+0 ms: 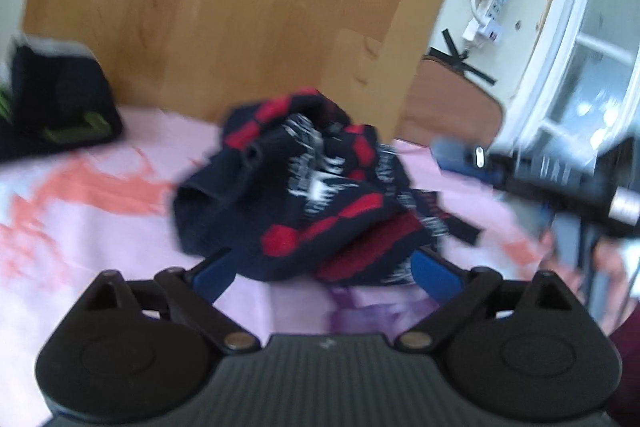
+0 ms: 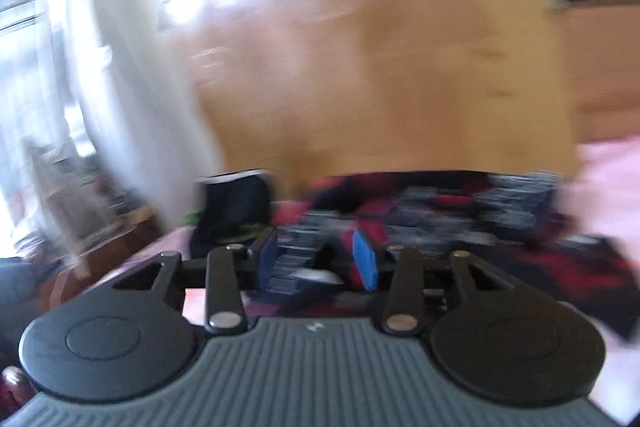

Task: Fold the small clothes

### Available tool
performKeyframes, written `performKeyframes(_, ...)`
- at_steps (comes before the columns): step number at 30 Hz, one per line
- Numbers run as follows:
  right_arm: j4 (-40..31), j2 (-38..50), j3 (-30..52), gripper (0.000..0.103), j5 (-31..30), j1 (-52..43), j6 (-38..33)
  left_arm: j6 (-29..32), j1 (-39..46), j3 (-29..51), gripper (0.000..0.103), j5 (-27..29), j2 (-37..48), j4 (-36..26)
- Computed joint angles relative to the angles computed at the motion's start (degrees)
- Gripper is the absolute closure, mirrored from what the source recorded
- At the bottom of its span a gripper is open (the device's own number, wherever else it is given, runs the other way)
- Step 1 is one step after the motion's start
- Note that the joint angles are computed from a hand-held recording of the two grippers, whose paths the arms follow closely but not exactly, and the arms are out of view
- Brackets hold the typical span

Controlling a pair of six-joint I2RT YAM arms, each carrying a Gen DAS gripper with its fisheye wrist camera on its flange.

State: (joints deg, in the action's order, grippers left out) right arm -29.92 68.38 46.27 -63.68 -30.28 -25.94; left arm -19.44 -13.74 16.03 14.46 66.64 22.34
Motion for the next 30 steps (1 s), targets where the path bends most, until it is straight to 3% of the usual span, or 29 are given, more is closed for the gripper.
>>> performKeyframes(3,-4.83,1.64,0.67,0.055,2.86,-4.98,-5.44,-5.66,1.78,3.31,0.006,8.73,7.68,3.13)
performKeyframes(6,-14.46,4.44,2.67,0.052,2.85,-8.7,-18.24,-12.14,3.28,6.26,0.001,16.23,13.92,7.13)
performKeyframes(8,-13.36,2.66,0.1,0.052,4.89,-8.36,-20.79,-16.54,3.69,7.73,0.0,19.11,16.81,9.94)
performKeyframes(10,-7.53,1.4,-3.3,0.053,8.58,-4.92,-17.08,-18.67,2.62,10.21,0.0,18.43,19.34,10.39)
performKeyframes(11,-8.54,2.73,-3.61,0.056,9.61,-4.82,-18.93,-18.82,1.7,11.84,0.0,16.45,20.35,9.24)
performKeyframes(13,-15.92,9.25,0.34,0.091,11.48,-1.67,-24.51,-19.51,0.41,14.43,0.003,13.01,22.54,7.42)
performKeyframes(14,-20.7,12.91,2.07,0.094,11.21,-0.72,-28.69,-19.83,0.42,15.22,0.015,12.29,23.48,6.88)
performKeyframes(15,-23.24,14.02,2.31,0.095,11.31,0.43,-30.46,-19.98,-0.06,15.74,0.047,10.43,23.45,5.22)
performKeyframes(16,-23.86,12.97,1.37,0.095,12.32,2.15,-31.79,-19.07,-0.36,16.26,0.065,8.38,23.15,2.82)
performKeyframes(17,-23.77,11.48,0.77,0.095,12.73,2.79,-33.09,-17.78,-0.25,16.41,0.092,6.68,22.36,0.25)
performKeyframes(21,-30.88,13.84,9.9,0.094,11.31,1.2,-38.41,-16.49,4.65,10.08,0.092,9.42,18.65,3.62)
performKeyframes(23,-26.86,11.74,13.58,0.093,10.57,2.05,-33.95,-16.12,5.38,7.5,0.092,9.59,16.73,4.54)
performKeyframes(26,-10.46,7.25,14.42,0.081,14.24,9.87,-20.17,-15.04,4.67,6.27,0.092,8.71,16.04,4.16)
performKeyframes(28,0.96,5.92,13.29,0.062,21.65,18.67,-15.45,-14.35,3.57,6.73,0.092,7.1,16.03,3.44)
performKeyframes(30,8.1,6.83,12.14,0.059,29.36,26.63,-18.16,-13.57,4.31,7.21,0.088,7.65,15.83,2.39)
